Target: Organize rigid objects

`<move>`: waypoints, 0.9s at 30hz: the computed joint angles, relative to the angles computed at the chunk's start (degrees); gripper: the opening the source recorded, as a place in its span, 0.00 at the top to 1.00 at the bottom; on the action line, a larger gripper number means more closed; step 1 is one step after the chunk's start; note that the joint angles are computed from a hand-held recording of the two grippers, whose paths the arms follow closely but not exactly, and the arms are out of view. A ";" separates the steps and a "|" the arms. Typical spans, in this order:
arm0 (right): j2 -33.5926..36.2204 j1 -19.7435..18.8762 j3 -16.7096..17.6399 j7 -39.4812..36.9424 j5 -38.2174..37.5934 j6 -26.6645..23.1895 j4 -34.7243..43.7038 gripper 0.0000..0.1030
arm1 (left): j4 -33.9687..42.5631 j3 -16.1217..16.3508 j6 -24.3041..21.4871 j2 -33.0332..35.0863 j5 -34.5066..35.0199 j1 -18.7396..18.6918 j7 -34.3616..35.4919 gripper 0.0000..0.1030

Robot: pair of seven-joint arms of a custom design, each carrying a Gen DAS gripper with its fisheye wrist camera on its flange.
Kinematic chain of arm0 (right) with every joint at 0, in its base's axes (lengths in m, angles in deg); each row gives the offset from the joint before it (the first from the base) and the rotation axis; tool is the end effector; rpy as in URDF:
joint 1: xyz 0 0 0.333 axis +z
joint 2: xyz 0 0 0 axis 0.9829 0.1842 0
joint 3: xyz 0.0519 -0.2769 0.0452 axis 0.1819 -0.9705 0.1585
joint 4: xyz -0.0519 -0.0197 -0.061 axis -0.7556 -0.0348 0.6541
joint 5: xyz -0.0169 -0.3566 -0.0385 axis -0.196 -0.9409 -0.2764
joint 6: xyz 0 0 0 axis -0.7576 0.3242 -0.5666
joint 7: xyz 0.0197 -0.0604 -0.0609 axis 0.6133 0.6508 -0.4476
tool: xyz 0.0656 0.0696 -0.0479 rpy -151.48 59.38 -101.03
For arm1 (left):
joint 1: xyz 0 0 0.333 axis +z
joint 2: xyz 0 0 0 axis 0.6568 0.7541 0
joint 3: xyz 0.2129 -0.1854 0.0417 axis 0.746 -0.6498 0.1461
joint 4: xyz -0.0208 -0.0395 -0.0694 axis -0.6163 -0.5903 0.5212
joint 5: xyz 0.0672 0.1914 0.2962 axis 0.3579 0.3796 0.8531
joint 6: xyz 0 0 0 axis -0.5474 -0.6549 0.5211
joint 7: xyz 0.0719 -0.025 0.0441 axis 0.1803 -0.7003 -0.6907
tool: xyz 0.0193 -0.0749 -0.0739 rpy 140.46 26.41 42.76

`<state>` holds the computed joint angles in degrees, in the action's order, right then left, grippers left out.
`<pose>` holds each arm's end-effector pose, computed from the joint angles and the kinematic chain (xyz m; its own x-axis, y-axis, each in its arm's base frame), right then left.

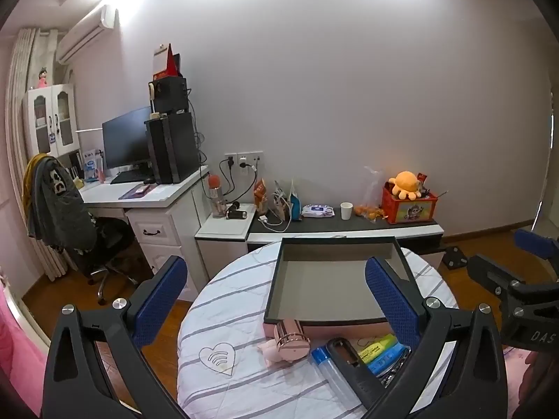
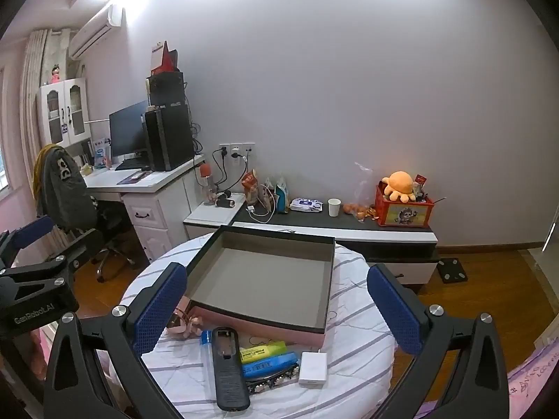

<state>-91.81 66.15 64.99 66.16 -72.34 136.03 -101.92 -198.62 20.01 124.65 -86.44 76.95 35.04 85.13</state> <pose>0.4911 0.0880 0.5230 0.1074 -0.9941 -0.0147 -0.4492 -0.0353 -0.8927 0.4929 -0.2149 0.5253 0.0014 -0.9978 -0.0658 -0.3933 0.0599 -0.9174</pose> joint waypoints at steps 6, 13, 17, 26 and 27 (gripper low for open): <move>-1.01 -6.99 5.75 3.37 -2.90 -0.99 0.63 0.00 | 2.13 -0.12 -0.42 0.78 -1.31 -0.49 2.15 0.00; -1.12 -6.31 4.01 6.02 -5.96 -1.34 1.23 0.00 | 3.48 -0.37 -1.02 1.69 0.53 -1.24 1.06 0.00; -1.00 -4.65 2.25 6.06 -6.36 -1.43 1.38 0.00 | 3.61 -0.22 -1.32 1.99 1.17 -1.68 0.97 0.00; -1.28 -4.69 2.13 7.74 -7.82 -2.08 1.28 0.00 | 3.12 0.05 -1.48 1.73 6.72 -2.08 -4.75 0.00; -1.33 -4.57 1.99 7.98 -7.94 -2.07 1.15 0.00 | 3.10 0.09 -1.49 1.71 5.09 -2.12 -3.03 0.00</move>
<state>-93.14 61.58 66.98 74.14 -80.28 133.96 -100.77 -195.53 20.11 123.16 -84.73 82.04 32.92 82.09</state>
